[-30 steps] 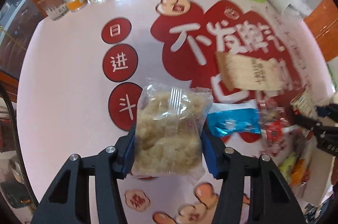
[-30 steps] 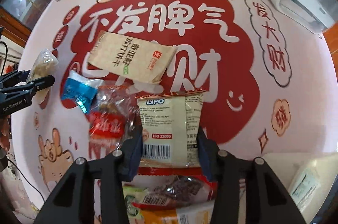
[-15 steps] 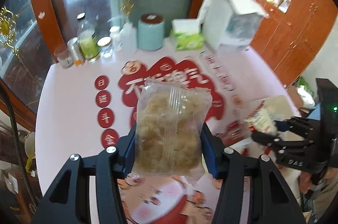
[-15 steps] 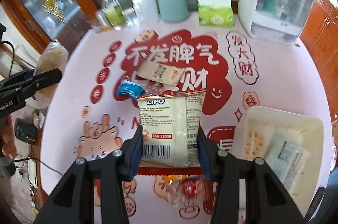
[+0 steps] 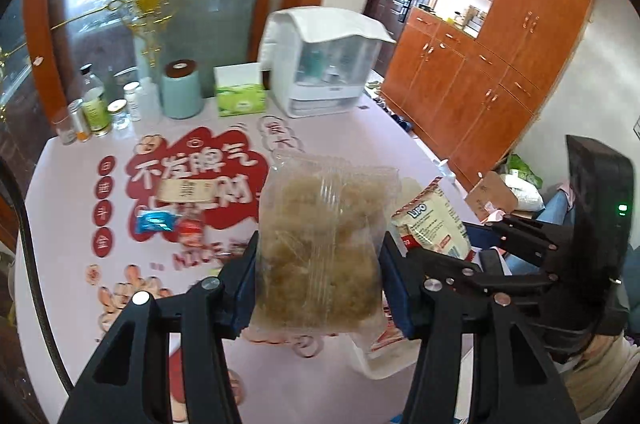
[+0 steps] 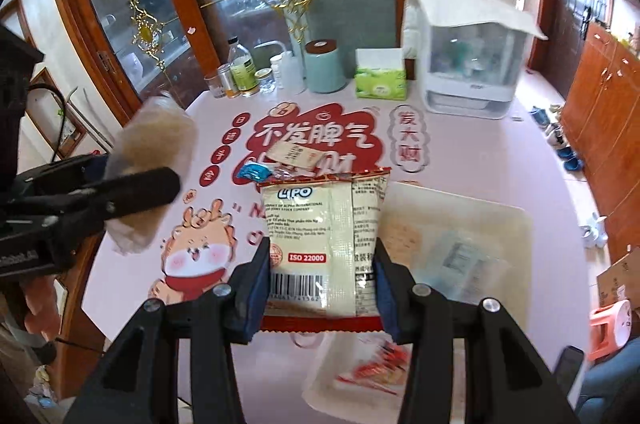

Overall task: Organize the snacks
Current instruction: 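Carry both packs over the white tray and open both tools to release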

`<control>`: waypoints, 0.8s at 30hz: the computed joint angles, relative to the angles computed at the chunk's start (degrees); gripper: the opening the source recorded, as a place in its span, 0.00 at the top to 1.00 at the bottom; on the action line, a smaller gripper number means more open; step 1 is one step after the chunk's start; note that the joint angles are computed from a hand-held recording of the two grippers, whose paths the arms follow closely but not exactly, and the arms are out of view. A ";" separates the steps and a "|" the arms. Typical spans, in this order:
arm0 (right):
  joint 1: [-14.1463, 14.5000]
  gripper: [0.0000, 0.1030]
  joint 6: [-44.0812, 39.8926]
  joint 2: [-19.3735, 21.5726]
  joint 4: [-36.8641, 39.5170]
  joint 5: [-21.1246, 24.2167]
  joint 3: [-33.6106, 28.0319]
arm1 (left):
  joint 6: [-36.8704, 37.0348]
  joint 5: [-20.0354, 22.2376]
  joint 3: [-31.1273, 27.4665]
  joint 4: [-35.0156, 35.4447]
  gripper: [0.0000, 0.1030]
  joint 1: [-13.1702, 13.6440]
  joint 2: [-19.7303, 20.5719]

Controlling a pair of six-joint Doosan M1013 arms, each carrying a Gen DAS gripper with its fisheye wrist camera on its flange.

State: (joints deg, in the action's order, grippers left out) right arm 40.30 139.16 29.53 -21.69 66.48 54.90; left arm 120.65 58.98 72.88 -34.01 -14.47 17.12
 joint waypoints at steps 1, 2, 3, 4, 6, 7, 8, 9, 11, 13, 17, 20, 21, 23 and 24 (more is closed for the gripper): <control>0.13 0.55 0.91 -1.43 -0.95 -0.49 2.09 | -0.51 -1.19 1.05 0.43 0.49 -1.06 -0.68; 0.23 0.55 1.85 -2.37 -1.90 -0.66 3.52 | -0.95 -1.70 1.78 0.48 0.49 -2.00 -1.12; 0.44 0.55 3.49 -3.76 -3.63 -0.53 5.57 | -1.30 -1.66 2.17 0.20 0.49 -2.65 -1.32; 0.56 0.55 4.91 -4.85 -5.00 -0.32 7.21 | -1.97 -1.37 2.53 -0.24 0.49 -3.46 -1.40; 0.70 0.55 7.19 -6.51 -6.92 0.01 9.81 | -2.87 -1.34 3.19 -1.01 0.49 -4.87 -1.58; 0.71 0.55 8.58 -7.56 -7.80 -0.01 11.51 | -3.60 -1.99 3.65 -0.76 0.49 -5.82 -1.69; 0.68 0.55 9.61 -8.34 -8.31 -0.21 12.83 | -4.40 -2.69 4.03 -0.15 0.49 -6.60 -1.76; 0.63 0.55 10.85 -9.15 -8.86 -0.40 14.30 | -5.70 -3.44 4.46 1.07 0.49 -7.63 -1.84; 0.42 0.55 13.74 -10.63 -9.36 -0.57 17.25 | -7.23 -3.78 4.83 2.49 0.49 -8.84 -1.60; 0.00 0.55 15.49 -11.53 -8.29 -1.15 19.29 | -8.75 -3.25 5.04 4.63 0.49 -10.18 -1.27; -0.57 0.55 17.70 -13.15 -6.50 -2.51 23.02 | -12.08 -2.18 5.37 8.53 0.49 -11.95 -0.56; -0.94 0.55 18.20 -13.33 -5.16 -3.42 24.19 | -14.22 -1.36 5.41 10.30 0.48 -12.63 0.01; -1.01 0.55 18.18 -13.28 -4.88 -3.66 24.41 | -14.79 -1.31 5.54 10.92 0.48 -12.86 0.05; -1.32 0.54 17.19 -12.81 -3.96 -4.28 24.36 | -15.53 -1.29 5.50 12.01 0.48 -13.08 0.11; -1.30 0.54 17.01 -12.73 -3.52 -4.55 24.45 | -15.78 -1.22 5.29 12.58 0.48 -13.13 0.29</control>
